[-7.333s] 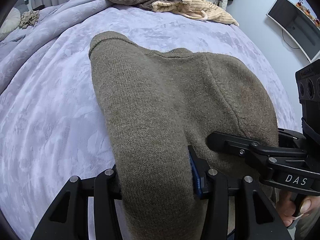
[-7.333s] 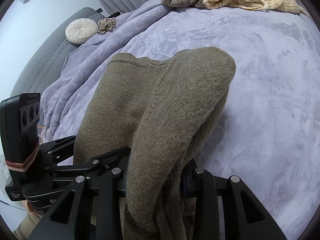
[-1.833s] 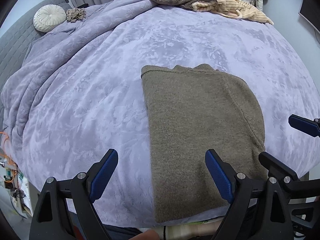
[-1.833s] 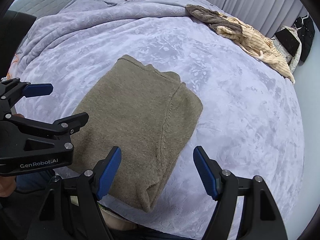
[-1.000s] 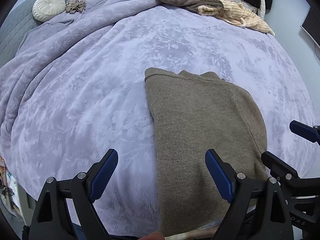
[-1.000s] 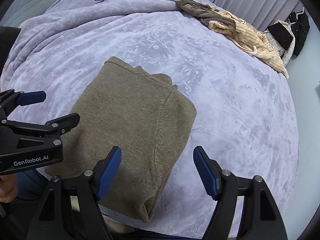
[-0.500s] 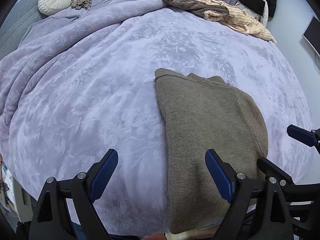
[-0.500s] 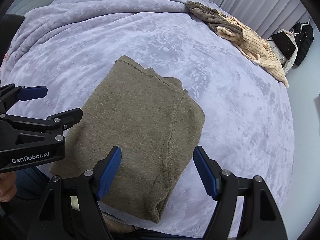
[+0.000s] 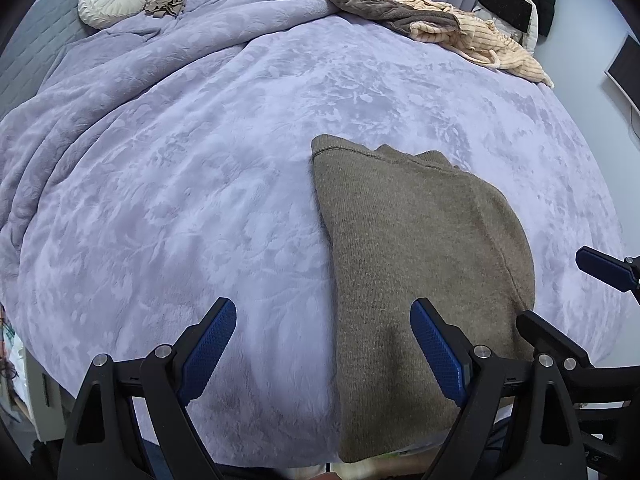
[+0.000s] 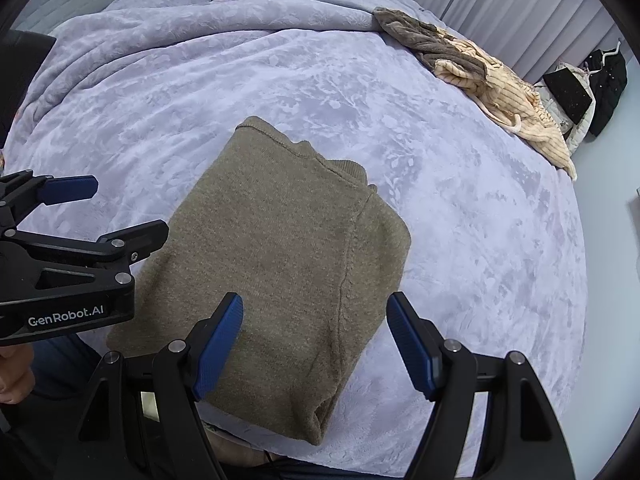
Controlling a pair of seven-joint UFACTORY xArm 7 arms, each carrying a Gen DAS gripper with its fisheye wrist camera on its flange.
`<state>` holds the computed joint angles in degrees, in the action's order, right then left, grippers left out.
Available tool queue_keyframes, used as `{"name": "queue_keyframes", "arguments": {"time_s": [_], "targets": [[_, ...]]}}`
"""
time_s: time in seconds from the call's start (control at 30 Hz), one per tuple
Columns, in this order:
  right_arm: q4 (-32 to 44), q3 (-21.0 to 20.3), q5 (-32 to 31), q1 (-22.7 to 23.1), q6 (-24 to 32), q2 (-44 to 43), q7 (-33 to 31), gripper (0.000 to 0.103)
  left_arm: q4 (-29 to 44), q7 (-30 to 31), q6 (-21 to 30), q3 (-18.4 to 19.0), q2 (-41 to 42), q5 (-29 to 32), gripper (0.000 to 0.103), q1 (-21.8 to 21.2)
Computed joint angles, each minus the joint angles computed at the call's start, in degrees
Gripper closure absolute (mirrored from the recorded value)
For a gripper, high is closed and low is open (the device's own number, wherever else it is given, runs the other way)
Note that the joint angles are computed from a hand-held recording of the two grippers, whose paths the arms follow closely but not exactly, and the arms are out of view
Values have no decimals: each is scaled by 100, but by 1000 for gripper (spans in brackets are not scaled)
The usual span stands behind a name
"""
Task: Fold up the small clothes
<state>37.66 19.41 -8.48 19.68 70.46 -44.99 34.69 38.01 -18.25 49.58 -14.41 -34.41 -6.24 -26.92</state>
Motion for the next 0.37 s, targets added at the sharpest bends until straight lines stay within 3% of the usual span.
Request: {"name": "queue_keyframes", "arguments": {"time_s": [0.37], "targets": [[-256,-129,132,21,-129,-333,-42,26,171,-274,231,-189,157,192,13,-4]]}}
